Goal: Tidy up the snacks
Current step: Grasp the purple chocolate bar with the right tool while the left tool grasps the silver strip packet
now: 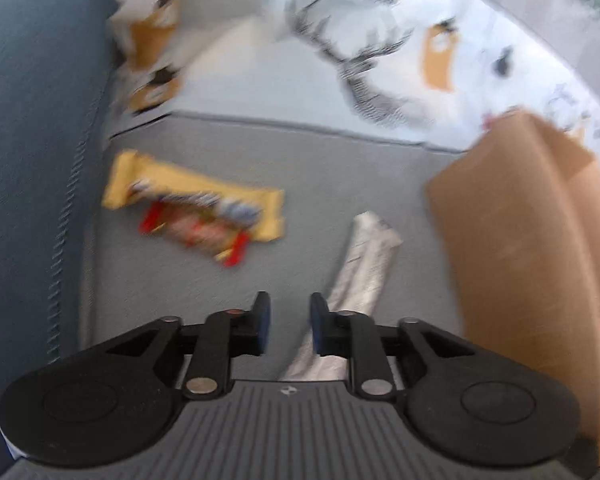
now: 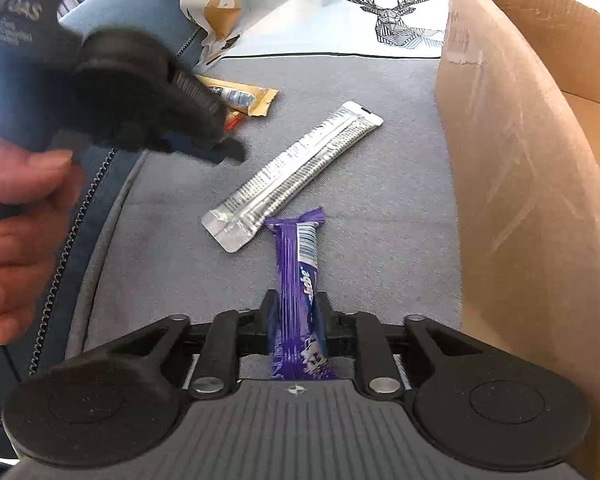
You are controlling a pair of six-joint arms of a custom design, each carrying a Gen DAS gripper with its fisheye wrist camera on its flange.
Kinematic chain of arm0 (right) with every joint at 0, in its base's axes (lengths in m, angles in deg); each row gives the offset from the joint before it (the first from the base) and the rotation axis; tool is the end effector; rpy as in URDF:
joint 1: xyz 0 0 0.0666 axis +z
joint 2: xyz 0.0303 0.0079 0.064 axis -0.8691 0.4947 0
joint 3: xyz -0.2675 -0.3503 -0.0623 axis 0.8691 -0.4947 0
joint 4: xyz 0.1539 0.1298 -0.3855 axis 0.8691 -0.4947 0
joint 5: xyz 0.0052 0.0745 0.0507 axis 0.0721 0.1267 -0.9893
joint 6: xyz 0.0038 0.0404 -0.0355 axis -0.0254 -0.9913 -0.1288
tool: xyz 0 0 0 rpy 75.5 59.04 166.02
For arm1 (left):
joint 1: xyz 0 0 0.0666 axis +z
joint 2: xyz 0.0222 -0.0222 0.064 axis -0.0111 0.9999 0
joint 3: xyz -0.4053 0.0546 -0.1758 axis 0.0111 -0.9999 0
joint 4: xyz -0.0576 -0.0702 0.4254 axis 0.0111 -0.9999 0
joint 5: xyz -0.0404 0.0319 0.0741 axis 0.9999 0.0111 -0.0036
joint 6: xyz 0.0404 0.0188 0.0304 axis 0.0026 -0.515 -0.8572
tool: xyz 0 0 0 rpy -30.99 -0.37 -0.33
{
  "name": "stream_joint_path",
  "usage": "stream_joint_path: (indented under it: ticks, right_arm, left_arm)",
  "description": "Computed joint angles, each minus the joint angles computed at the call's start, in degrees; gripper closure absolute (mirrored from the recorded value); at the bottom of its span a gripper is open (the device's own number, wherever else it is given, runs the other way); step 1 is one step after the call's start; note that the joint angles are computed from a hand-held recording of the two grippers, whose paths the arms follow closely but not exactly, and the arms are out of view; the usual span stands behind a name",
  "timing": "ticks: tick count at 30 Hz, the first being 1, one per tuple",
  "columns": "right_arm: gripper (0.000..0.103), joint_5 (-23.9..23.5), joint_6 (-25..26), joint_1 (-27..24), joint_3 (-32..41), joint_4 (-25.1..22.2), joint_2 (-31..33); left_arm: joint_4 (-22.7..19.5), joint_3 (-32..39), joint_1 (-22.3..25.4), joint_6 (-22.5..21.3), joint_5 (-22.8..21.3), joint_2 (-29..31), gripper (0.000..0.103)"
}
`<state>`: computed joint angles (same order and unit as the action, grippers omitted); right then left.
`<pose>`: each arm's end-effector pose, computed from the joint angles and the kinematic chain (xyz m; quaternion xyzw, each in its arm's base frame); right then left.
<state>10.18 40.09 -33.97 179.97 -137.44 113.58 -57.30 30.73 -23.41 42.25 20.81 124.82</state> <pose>0.5488 0.2838 0.4786 -0.3026 0.9118 0.1888 0.2033 0.5452 -0.2227 0.4951 -0.1941 0.9462 -0.0613 0.2517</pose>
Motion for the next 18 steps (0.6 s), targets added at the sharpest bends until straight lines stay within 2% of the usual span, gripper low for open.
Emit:
stream_joint_path:
  ticks: [1,3,7,10,13,14,15,16,18]
  right_arm:
    - [0.07,0.1,0.2,0.1,0.0,0.1,0.0]
    - [0.068,1.3,0.6,0.3,-0.5,0.7,-0.3]
    - [0.068,2.5,0.1,0.5,-0.8,1.5,-0.3]
    - [0.068,2.8,0.1,0.6,-1.3,2.1,-0.6]
    - [0.068,3.1,0.2,0.7,-1.8,2.5,-1.2]
    - [0.068,3.2,0.1,0.8,-2.0,2.6,-1.3]
    - [0.069,3.3,0.0,0.8,-2.2,2.8,-1.5]
    - [0.076,3.4,-0.1,0.9,-2.5,3.0,-1.8]
    - [0.084,3.2,-0.4,0.9,-2.5,3.3,-1.9]
  left_arm:
    - [0.8,0.2,-0.3,-1.0,0.0,0.3,0.064]
    - [0.1,1.8,-1.0,-3.2,-0.6,1.7,0.056]
    - [-2.7,5.0,-2.0,-6.8,-1.2,5.1,0.052]
    - [-5.7,6.8,-3.1,-11.1,-4.0,7.1,0.049]
    - [-5.4,6.5,-3.8,-13.2,-5.5,7.3,0.047]
    - [-5.4,6.2,-3.9,-13.3,-5.7,7.1,0.048]
    - [-5.3,6.1,-3.9,-13.2,-6.0,7.1,0.054]
    - [-5.3,6.1,-3.9,-13.1,-6.3,7.0,0.058]
    - [-5.6,6.2,-3.8,-12.9,-6.3,6.9,0.072]
